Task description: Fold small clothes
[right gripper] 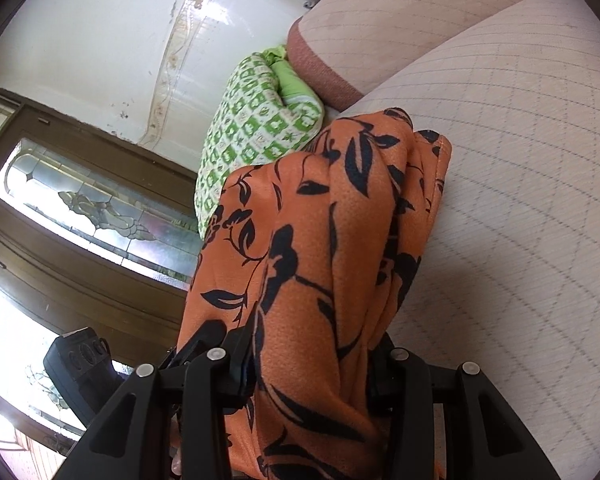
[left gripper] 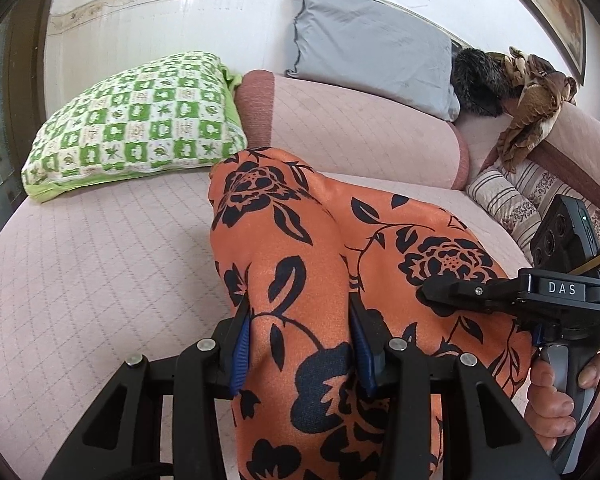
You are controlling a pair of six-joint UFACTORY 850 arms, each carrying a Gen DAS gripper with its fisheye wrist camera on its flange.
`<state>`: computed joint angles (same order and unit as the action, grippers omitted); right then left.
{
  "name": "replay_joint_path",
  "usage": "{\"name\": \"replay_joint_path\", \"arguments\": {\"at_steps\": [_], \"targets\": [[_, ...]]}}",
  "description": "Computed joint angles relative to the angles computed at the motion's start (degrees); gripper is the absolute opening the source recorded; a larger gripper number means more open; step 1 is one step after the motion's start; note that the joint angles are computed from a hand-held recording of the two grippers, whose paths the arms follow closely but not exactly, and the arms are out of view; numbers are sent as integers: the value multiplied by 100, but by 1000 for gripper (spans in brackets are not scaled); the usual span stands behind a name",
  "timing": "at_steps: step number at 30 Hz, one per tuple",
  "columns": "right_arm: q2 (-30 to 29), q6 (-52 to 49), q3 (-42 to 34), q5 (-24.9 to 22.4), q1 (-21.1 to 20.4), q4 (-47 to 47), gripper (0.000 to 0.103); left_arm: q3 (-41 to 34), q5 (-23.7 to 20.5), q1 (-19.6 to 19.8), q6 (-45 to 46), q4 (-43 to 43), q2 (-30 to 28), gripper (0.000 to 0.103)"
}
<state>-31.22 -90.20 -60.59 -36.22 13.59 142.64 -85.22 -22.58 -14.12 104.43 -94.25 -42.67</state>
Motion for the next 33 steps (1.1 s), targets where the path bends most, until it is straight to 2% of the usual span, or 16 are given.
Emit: {"name": "replay_joint_path", "arguments": {"at_steps": [13, 22, 28, 33], "targets": [[-126, 30, -280, 91, 318, 149, 42, 484, -13, 225, 414, -455, 338, 45], [-23, -147, -40, 0, 521, 667, 42, 871, 0, 290, 650, -746, 559, 45], [-2, -7, 52, 84, 618, 638, 42, 973, 77, 340, -73, -179, 601, 45], [-92, 81, -61, 234, 667, 526, 42, 1020, 246, 329, -238, -51, 601, 45]]}}
